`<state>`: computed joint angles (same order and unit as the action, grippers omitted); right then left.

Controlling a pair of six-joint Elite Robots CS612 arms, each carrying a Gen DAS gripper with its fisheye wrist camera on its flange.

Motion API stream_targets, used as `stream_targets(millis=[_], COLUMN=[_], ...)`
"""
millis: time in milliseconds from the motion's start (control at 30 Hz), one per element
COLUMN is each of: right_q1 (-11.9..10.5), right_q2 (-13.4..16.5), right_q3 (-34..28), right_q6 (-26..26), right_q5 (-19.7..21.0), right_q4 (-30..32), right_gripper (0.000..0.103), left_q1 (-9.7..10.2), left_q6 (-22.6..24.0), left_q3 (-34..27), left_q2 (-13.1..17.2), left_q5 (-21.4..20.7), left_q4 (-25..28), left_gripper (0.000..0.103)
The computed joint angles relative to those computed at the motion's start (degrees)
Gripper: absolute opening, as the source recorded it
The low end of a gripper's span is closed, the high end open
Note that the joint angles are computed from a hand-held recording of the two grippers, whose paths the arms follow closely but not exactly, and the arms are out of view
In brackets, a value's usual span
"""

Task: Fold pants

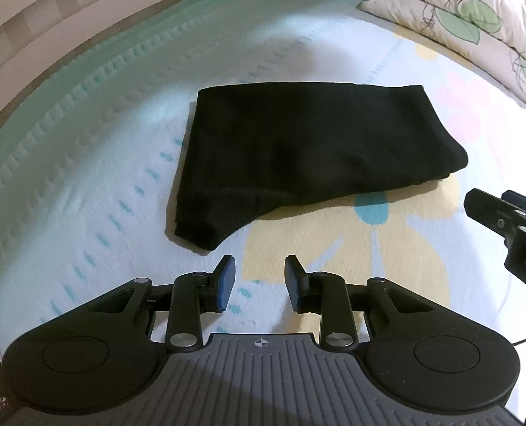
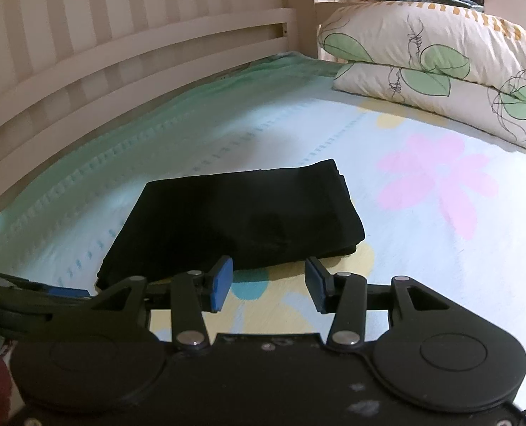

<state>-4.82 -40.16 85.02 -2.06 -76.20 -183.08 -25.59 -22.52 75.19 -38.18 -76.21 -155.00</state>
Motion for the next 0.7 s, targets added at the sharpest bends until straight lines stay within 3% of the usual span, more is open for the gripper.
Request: stream_targets(millis=[700], right_q1=[-0.3], right_q2=[0.2], right_q3=[-0.1], right_q6=[-0.2], right_q5=[0.5], right_q4=[0.2], right_gripper=[0.049], left_q1=[-0.19], left_q6=[0.4], left_q3=[0.1], left_q2=[0.1], left_q5=[0.3], left_q4=[0.0], left_gripper=[0.03])
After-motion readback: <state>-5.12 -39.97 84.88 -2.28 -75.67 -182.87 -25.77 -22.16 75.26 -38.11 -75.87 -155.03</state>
